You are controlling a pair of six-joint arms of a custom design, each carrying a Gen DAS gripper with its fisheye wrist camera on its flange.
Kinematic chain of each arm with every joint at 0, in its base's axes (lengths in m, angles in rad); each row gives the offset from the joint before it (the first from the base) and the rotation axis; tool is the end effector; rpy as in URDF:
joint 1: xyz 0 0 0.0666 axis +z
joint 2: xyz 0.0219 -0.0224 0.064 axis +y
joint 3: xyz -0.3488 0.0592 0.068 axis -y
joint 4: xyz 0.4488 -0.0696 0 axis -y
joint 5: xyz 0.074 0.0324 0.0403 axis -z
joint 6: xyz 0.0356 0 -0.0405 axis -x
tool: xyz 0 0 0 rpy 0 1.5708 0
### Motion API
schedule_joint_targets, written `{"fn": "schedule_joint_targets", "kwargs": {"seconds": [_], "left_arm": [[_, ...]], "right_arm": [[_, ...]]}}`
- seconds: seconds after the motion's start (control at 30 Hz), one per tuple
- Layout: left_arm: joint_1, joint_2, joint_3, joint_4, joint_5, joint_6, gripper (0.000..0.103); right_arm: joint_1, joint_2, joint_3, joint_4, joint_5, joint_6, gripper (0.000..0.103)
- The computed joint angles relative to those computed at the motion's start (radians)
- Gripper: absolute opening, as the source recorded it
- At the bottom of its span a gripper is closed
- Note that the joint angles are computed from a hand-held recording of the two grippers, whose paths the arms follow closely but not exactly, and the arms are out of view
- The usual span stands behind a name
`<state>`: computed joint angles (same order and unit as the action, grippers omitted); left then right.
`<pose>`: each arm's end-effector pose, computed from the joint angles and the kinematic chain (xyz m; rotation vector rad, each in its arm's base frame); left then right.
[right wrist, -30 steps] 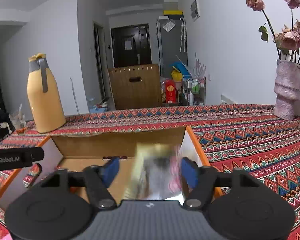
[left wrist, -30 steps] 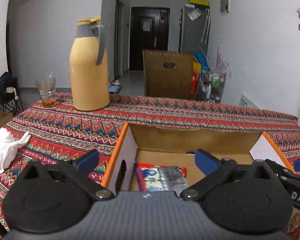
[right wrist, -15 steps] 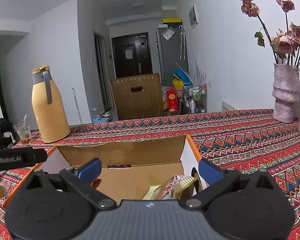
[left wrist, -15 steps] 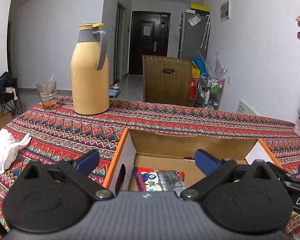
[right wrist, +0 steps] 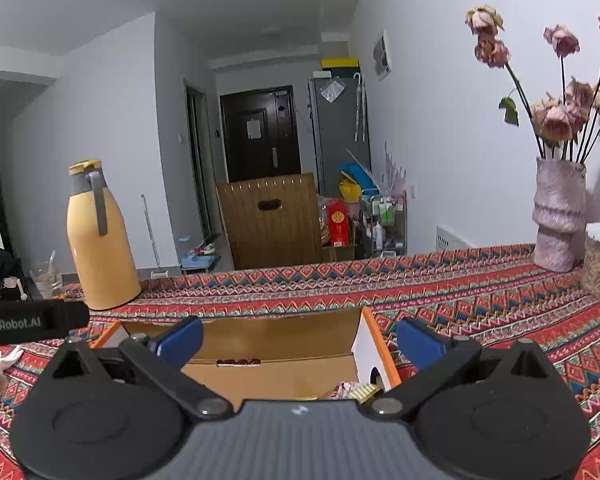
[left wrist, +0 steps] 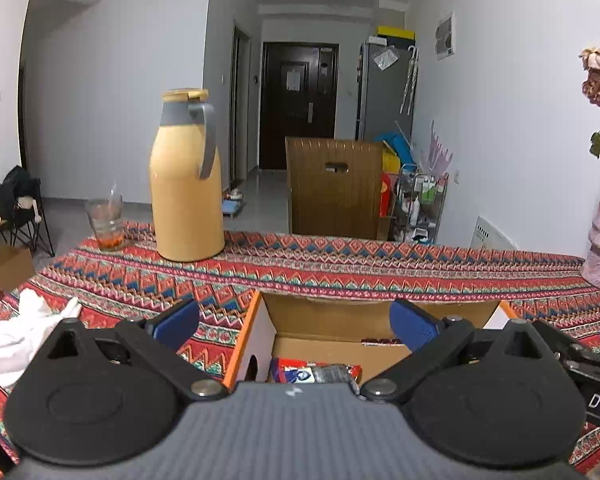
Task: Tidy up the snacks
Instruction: 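Lower both held packets into the cardboard box and open both grippers, then grasp the white snack packet with the left gripper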
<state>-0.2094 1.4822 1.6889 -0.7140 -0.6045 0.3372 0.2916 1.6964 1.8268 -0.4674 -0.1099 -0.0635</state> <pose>0.5795 -0.1029 0.5258 -0.4839 1.9329 0.2772 0.6515 0.1992 0.4901 -0.2928 1.8982 0.3443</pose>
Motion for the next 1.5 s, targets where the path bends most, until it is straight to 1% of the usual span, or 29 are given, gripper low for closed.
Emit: {"fn": "schedule_joint_targets", "kwargs": {"seconds": [0.13,0.23,0.4,0.63,0.9,1.03,1.13,1.23,1.33,1.43,1.5], "left_arm": [[-0.016,-0.036,-0.019,0.007,-0.026,-0.020,0.103],[-0.028,-0.072,-0.046,0.011,-0.036,-0.021,0.103],[-0.048,-0.122,-0.088,-0.005,-0.051,-0.028,0.103],[-0.075,-0.224,-0.190,0.004,-0.055,-0.026,0.103],[-0.099,-0.338,-0.313,0.028,-0.051,-0.049,0.103],[-0.104,-0.393,-0.375,0.035,-0.048,-0.040,0.103],[-0.107,-0.434,-0.428,0.048,-0.066,-0.040,0.103],[-0.115,-0.479,-0.488,0.043,-0.084,-0.024,0.103],[-0.122,-0.522,-0.549,0.043,-0.111,-0.023,0.103],[-0.125,-0.560,-0.598,0.000,-0.118,0.008,0.103],[-0.132,-0.587,-0.629,-0.013,-0.121,0.021,0.103]], "right_arm": [[0.000,-0.043,-0.035,0.014,-0.001,0.006,0.103],[0.000,-0.082,-0.072,0.025,-0.004,0.011,0.103],[-0.002,-0.152,-0.145,0.043,-0.016,0.017,0.103],[-0.012,-0.255,-0.268,0.061,-0.043,0.025,0.103],[-0.030,-0.374,-0.416,0.091,-0.080,0.045,0.103],[-0.042,-0.421,-0.475,0.097,-0.094,0.050,0.103],[-0.052,-0.455,-0.518,0.098,-0.104,0.051,0.103],[-0.062,-0.490,-0.568,0.104,-0.120,0.050,0.103],[-0.068,-0.522,-0.609,0.083,-0.125,0.061,0.103],[-0.068,-0.555,-0.654,0.069,-0.111,0.077,0.103],[-0.068,-0.574,-0.678,0.052,-0.110,0.086,0.103]]}}
